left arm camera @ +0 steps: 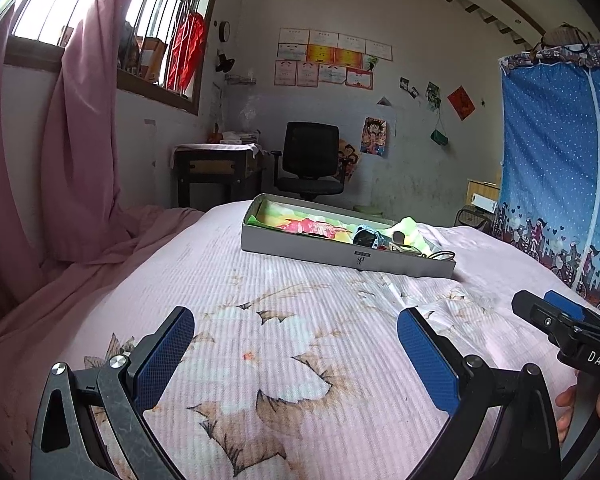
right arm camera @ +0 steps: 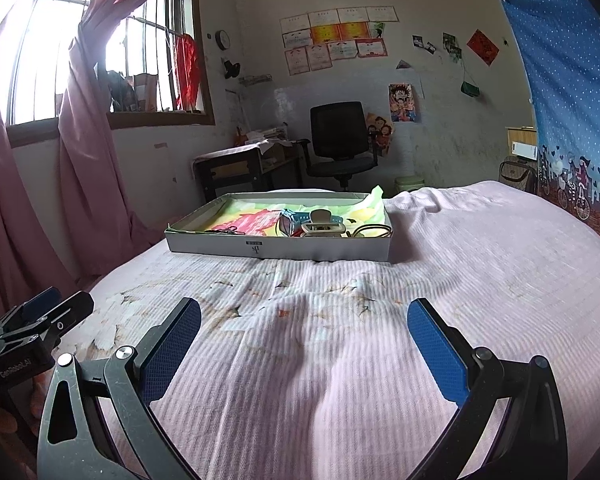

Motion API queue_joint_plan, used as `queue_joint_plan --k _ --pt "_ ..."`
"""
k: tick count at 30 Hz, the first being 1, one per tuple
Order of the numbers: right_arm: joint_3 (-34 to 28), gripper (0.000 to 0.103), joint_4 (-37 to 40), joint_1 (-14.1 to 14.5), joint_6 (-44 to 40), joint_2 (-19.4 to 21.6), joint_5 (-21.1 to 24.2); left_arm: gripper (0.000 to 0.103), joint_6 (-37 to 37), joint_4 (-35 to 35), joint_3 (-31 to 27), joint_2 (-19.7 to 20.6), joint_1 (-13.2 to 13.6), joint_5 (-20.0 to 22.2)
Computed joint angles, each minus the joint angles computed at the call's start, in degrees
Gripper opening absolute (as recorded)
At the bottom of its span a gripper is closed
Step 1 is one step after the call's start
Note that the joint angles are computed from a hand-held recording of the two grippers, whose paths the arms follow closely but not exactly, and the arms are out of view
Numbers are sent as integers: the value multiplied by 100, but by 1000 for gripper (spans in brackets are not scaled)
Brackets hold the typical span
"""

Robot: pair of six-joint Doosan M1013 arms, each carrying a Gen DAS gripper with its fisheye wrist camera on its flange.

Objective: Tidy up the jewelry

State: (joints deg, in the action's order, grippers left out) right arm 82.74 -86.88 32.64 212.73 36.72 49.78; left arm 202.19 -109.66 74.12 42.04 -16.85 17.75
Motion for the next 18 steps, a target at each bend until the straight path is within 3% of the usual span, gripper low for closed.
queue_joint_plan --k 18 --pt "-11 102 5 -2 -7 7 1 102 43 -67 16 -6 8 15"
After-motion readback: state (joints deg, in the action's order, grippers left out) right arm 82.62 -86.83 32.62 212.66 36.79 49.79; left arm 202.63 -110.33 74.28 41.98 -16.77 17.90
